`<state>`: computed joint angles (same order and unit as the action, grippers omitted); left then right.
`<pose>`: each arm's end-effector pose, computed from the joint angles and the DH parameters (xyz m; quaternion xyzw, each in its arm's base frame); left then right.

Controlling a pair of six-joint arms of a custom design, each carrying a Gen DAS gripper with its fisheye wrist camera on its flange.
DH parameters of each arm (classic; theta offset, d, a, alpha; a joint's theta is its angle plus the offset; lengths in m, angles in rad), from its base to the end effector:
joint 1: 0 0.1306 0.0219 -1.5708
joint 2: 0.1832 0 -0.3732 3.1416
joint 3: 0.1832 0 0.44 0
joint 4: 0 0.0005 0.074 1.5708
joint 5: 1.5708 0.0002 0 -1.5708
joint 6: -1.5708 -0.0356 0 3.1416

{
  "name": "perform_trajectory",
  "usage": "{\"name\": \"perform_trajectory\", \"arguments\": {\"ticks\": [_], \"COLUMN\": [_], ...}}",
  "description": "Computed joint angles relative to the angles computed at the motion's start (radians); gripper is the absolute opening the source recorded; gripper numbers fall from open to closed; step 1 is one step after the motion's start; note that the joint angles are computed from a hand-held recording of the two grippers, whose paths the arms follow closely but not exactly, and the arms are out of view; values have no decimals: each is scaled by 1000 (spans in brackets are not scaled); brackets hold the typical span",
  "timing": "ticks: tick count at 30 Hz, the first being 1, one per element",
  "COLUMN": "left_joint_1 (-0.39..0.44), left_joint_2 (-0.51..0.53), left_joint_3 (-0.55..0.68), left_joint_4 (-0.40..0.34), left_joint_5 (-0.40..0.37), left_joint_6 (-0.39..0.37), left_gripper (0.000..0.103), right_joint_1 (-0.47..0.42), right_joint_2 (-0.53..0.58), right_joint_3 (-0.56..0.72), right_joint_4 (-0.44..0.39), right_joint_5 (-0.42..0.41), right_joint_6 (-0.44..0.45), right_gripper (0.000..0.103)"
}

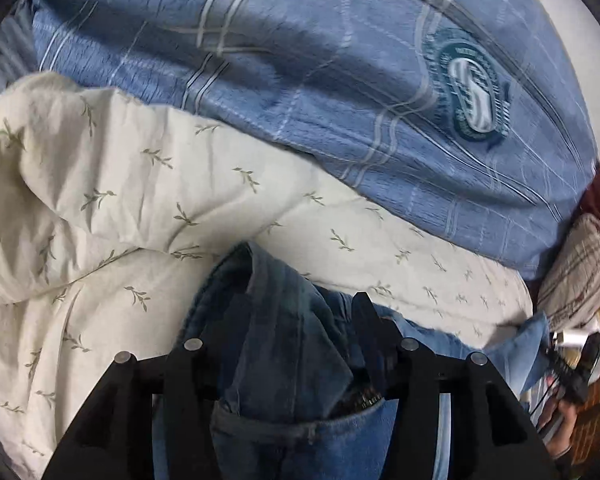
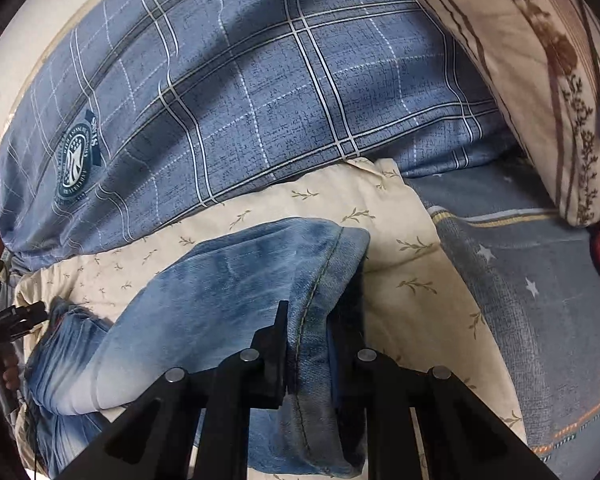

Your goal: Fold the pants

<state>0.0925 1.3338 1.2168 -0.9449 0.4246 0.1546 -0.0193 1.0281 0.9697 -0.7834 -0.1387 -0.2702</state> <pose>0.4898 0.0302 0.3588 -0.0639 0.9454 -0.2115 0.2396 0.4025 -0.0033 0.3726 0.1100 0.9259 0.1087 0.3447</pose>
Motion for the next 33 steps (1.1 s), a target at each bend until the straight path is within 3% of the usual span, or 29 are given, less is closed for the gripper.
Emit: {"name": "perform_trajectory", "arguments": {"ticks": [2,4,11,12,13,14,16,20,23,26,28,31,32,33], "left_joint_1": [2,13,-20,-25,-29,-32,-47,-42,-12,-3,11,17,25,41], "left_joint_2": [20,-13,48,53,56,63,41,-85,-191,-196,-140,-33,-20,-32], "left_joint_3": [22,-9,34,34,33,38,21,-64,-109,-102,-77,-32,-29,-47], "left_joint_4": [-13,62,-37,-39,-37,-45,-10,130,201,226,218,153,136,145], "left_joint_5": [-21,-45,-79,-81,-89,-74,-122,-243,-309,-323,-313,-361,-358,-336], "left_joint_6": [10,58,-9,-8,-6,1,12,108,147,126,116,153,159,164], "left_gripper": [53,54,53,41,16,16,12,10,10,11,16,37,43,52], "right_joint_1": [-1,-4,-2,0,-1,-1,2,27,42,66,75,96,102,97], "right_joint_2": [1,-1,2,2,1,0,5,0,-22,-2,46,175,182,158], "right_joint_3": [-3,-8,-13,-13,-15,-14,-8,3,11,44,80,164,161,134], "right_joint_4": [5,10,15,14,14,12,3,-3,18,31,39,-88,-100,-82], "right_joint_5": [-2,-8,-4,0,1,3,10,79,87,112,116,187,219,208], "right_joint_6": [4,4,-1,1,3,6,16,26,15,10,-4,24,27,29], "right_gripper": [17,17,17,17,17,17,16,16,16,16,18,40,61,68]}}
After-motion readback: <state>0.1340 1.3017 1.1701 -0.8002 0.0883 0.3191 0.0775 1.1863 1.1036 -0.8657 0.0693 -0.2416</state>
